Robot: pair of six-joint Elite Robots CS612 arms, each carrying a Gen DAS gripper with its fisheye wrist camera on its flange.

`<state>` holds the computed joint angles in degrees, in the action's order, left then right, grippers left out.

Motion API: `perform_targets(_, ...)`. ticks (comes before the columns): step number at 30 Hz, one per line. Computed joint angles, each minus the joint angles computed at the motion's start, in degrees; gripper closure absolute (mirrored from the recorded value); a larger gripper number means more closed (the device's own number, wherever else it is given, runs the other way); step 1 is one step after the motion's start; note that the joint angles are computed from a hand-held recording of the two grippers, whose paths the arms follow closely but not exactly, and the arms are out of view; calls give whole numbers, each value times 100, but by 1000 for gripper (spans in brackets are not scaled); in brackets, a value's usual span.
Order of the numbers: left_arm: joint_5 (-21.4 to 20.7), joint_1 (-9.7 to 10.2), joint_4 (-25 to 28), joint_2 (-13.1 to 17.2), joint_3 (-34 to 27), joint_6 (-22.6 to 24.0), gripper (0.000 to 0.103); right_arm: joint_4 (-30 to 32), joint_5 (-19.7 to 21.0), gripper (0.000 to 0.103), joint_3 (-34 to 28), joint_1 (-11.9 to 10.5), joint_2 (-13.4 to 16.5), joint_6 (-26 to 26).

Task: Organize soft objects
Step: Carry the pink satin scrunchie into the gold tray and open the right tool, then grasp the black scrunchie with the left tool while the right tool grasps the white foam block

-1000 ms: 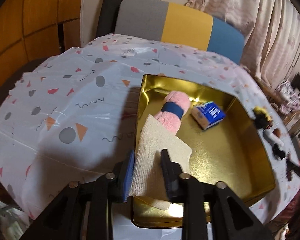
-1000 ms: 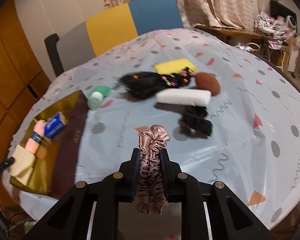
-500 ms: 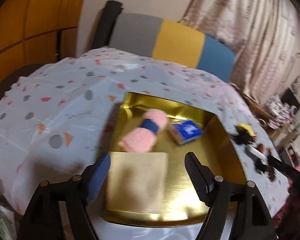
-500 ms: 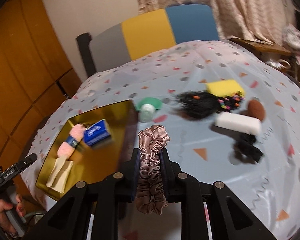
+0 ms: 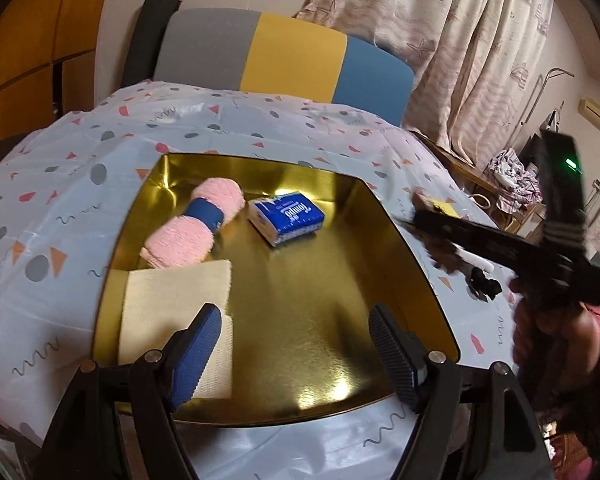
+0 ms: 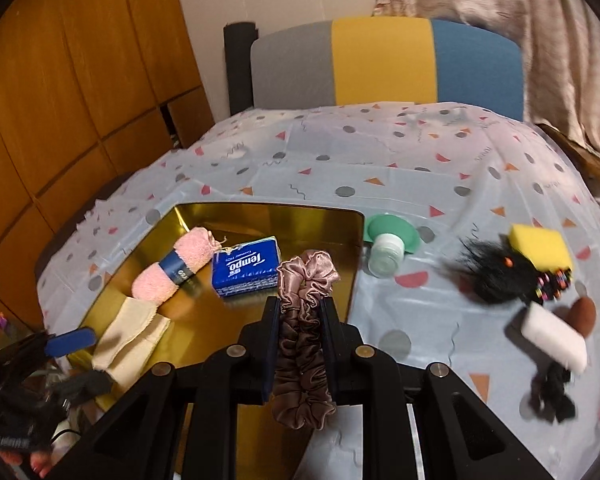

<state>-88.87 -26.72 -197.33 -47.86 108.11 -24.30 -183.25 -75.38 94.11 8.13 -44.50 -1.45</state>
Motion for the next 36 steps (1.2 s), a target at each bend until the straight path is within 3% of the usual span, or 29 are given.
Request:
perform_targets(9, -238, 11, -10, 15, -3, -21, 26, 1115, -561, 83, -1029, 215, 453, -767)
perform_targets(15, -270, 32, -55, 14, 8, -99, 26, 1887, -848, 83, -1670, 299, 761, -1007)
perform_targets(19, -285, 43, -44, 14, 5, -141, 26, 2087, -964, 76, -1924, 335, 894, -986)
perform_targets(21, -290, 46, -28, 19, -2, -135, 26, 2131, -1011, 66, -1986, 345, 930, -965)
perform_targets(24, -302, 44, -26, 20, 4, -146, 26, 2005, -888, 53, -1929, 313, 902, -820)
perform_targets(28, -396, 50, -82, 40, -2, -124, 26, 1474, -604, 51, -1666, 219, 760, -504)
perform_targets(36, -532, -4, -151, 60, -3, -24, 26, 13, -855, 33, -905, 14, 331, -43)
